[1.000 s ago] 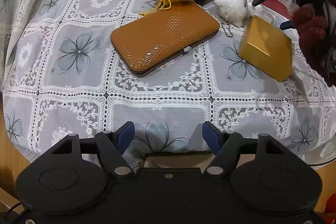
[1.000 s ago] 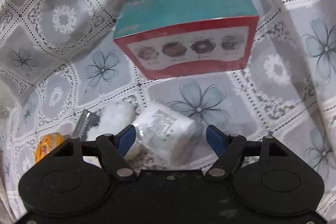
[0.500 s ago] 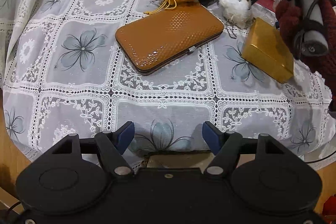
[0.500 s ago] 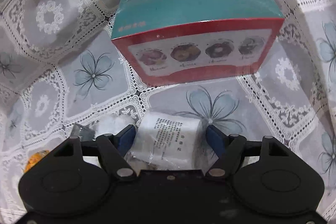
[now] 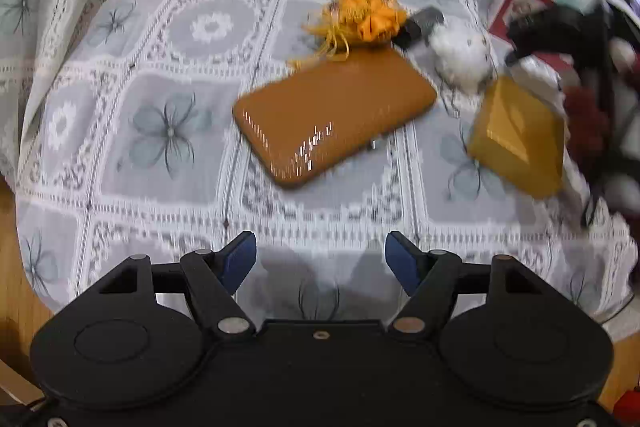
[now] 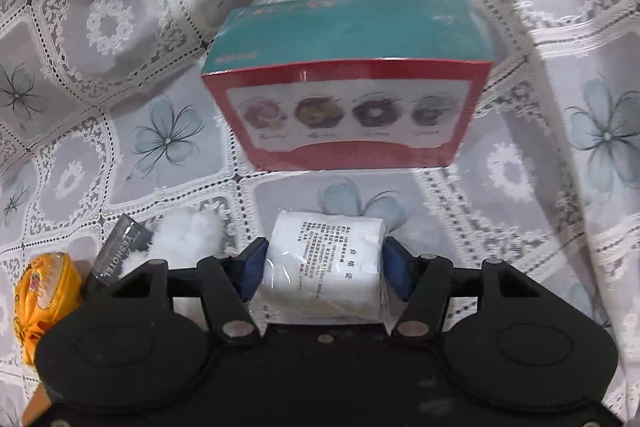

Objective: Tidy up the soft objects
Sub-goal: 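Grasp the white wrapped packet with the right gripper and lift it, then grasp the orange embroidered pouch with the left gripper while right holds the packet, then carry the orange pouch and white packet over the basket with both grippers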

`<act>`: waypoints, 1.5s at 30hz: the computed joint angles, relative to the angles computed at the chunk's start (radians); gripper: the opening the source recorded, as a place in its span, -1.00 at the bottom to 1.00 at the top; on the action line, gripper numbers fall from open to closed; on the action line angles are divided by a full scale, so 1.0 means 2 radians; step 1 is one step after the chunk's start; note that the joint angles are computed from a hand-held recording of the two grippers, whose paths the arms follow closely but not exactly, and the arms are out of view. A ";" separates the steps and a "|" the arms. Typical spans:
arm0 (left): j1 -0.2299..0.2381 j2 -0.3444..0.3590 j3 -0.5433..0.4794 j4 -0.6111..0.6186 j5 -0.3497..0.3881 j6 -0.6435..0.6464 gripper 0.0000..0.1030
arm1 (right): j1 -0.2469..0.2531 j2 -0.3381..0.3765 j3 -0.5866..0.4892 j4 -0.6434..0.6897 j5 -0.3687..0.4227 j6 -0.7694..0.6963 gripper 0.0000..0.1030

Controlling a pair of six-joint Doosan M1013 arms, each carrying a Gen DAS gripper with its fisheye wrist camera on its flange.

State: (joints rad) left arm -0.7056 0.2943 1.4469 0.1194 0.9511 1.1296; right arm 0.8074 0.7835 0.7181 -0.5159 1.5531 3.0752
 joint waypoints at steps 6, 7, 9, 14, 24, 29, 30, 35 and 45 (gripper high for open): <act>0.005 0.024 -0.041 0.026 -0.004 -0.024 0.31 | 0.007 -0.028 0.050 -0.013 -0.015 0.007 0.16; 0.006 0.028 -0.049 0.030 -0.004 -0.028 0.31 | 0.008 -0.030 0.054 -0.014 -0.012 0.004 0.16; 0.011 0.037 -0.063 0.027 -0.012 -0.031 0.45 | 0.009 -0.030 0.059 -0.018 -0.008 -0.005 0.17; 0.018 0.063 -0.102 0.024 -0.025 -0.042 0.47 | 0.016 -0.026 0.063 -0.042 -0.005 -0.025 0.21; 0.017 0.123 -0.179 0.018 0.000 -0.011 0.54 | 0.023 -0.024 0.072 -0.065 -0.011 -0.031 0.26; 0.014 0.146 -0.204 0.033 0.018 -0.006 0.67 | 0.022 -0.027 0.081 -0.065 -0.020 -0.033 0.31; 0.014 0.150 -0.208 0.035 0.020 -0.006 0.76 | 0.022 -0.029 0.083 -0.066 -0.020 -0.033 0.33; 0.016 0.166 -0.228 0.034 0.039 0.000 0.80 | 0.025 -0.027 0.083 -0.073 -0.014 -0.035 0.51; 0.017 0.181 -0.240 0.012 0.057 0.044 0.83 | 0.024 -0.027 0.091 -0.079 -0.008 -0.045 0.79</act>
State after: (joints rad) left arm -0.6724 0.6573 0.9667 0.1442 1.0650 1.2170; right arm 0.8560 0.7285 0.9006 -0.6736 1.5375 2.9861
